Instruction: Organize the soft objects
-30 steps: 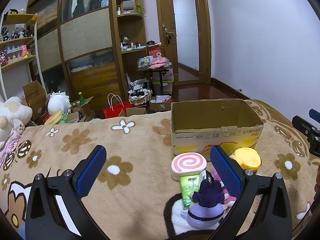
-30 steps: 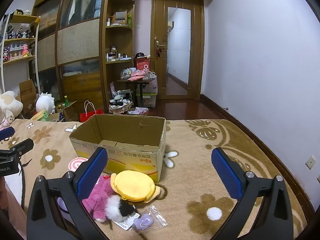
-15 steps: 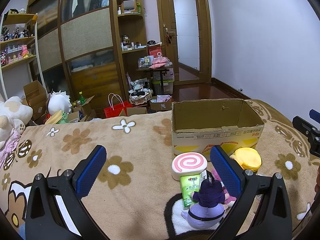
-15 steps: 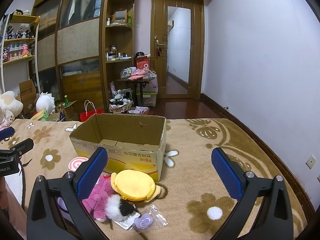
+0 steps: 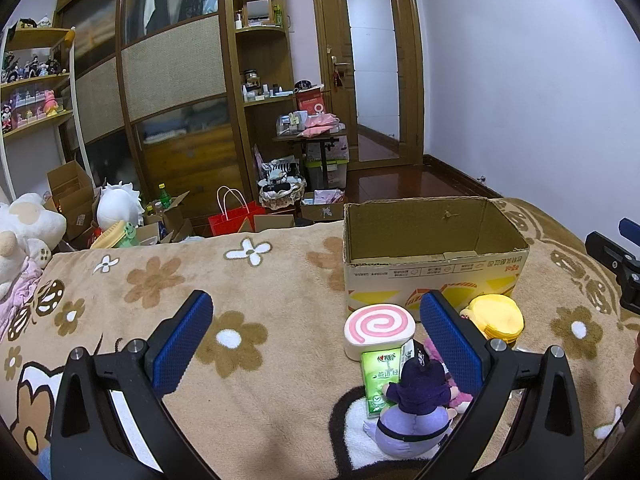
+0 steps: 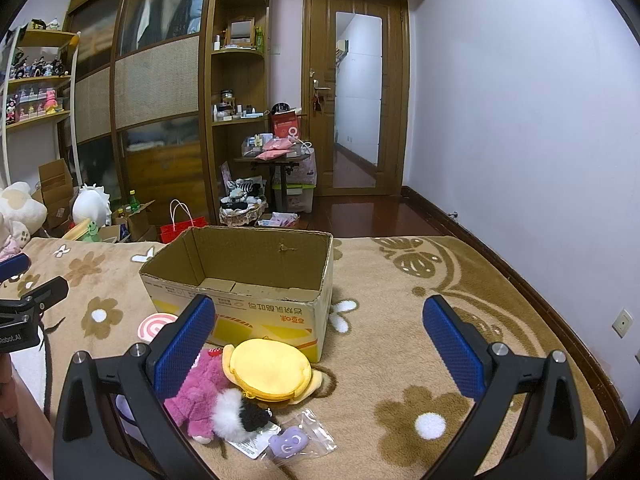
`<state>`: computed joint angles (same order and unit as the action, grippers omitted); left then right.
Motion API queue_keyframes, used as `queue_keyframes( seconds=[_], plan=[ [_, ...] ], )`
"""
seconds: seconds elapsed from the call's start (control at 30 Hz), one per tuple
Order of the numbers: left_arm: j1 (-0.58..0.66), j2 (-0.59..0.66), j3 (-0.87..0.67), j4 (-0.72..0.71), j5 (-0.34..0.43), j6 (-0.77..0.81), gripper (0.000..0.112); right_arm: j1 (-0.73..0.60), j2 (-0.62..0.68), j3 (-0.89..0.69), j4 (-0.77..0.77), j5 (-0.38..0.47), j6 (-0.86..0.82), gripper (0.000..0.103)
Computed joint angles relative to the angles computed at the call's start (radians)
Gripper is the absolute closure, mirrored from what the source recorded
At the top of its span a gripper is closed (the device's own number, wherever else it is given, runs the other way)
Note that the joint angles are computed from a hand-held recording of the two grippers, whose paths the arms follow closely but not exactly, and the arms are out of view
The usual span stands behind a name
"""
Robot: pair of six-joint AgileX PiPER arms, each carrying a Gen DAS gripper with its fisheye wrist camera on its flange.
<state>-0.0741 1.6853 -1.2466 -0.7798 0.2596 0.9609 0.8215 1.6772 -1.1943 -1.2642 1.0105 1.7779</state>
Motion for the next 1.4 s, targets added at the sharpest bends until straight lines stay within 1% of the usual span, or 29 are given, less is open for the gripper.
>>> queue_keyframes(
  seconds=[1.4],
  plan=[
    [-0.002,0.001,-0.001,0.014,-0.001,-0.013,0.01,-0.003,0.0,-0.003,0.007,-0.003,-0.005,0.0]
  ],
)
